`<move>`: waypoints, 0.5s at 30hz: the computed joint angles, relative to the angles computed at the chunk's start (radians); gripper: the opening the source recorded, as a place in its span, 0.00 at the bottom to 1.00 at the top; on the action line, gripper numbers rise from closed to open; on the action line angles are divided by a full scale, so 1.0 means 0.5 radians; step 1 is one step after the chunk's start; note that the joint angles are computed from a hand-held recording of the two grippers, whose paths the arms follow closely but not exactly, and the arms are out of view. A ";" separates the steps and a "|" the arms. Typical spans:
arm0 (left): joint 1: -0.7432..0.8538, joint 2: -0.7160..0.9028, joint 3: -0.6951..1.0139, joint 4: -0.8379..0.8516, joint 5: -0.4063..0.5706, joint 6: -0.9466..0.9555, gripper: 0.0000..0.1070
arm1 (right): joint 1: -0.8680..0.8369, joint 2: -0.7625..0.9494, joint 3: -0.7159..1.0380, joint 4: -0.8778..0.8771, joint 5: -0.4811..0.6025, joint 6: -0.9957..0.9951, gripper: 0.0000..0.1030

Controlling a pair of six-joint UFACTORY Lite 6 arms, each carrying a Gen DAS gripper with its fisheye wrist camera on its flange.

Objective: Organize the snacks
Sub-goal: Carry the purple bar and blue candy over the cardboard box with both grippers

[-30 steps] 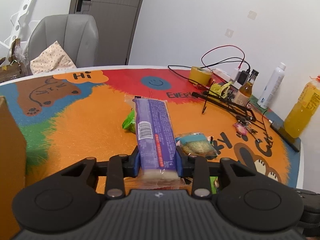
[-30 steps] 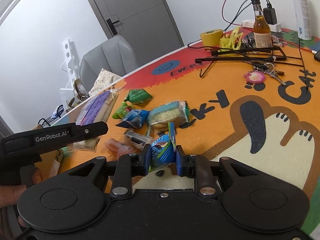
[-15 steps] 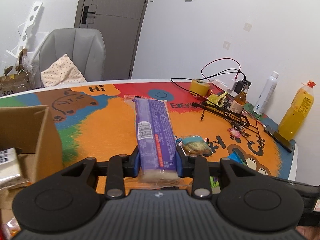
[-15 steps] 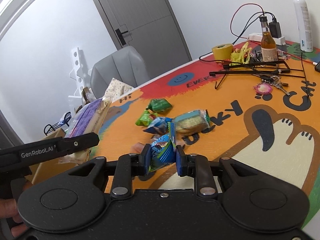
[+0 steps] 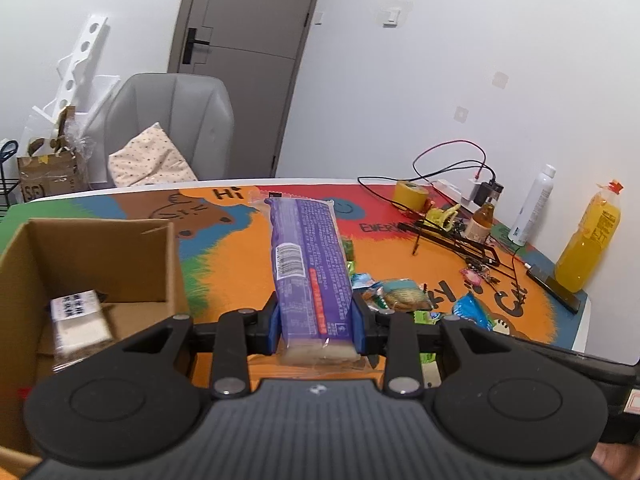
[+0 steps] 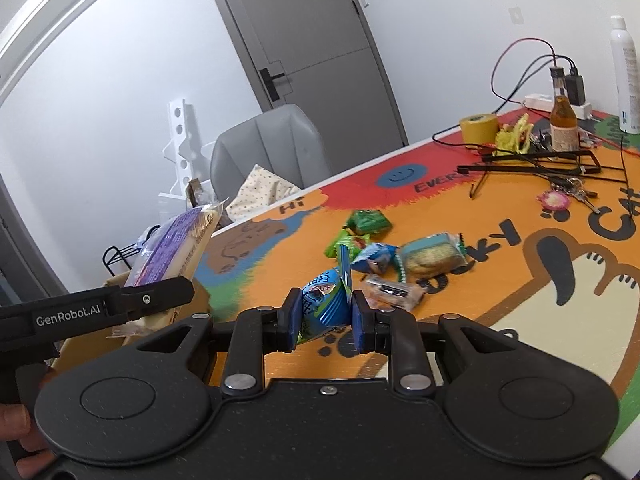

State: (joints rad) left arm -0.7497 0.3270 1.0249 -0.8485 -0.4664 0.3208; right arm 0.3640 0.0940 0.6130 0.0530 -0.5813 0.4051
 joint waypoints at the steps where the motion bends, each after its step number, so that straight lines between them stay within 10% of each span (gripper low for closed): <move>1: -0.002 -0.028 -0.030 0.000 -0.006 -0.009 0.31 | 0.020 -0.011 -0.003 0.022 0.003 -0.019 0.23; 15: 0.100 -0.566 -0.585 0.022 -0.093 -0.098 0.31 | 0.343 -0.088 0.095 0.448 0.101 -0.398 0.23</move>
State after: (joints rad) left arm -0.6997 0.0442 0.7324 -0.8374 -0.5130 0.2718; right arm 0.5355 0.0501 0.6602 0.2768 -0.5306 0.2062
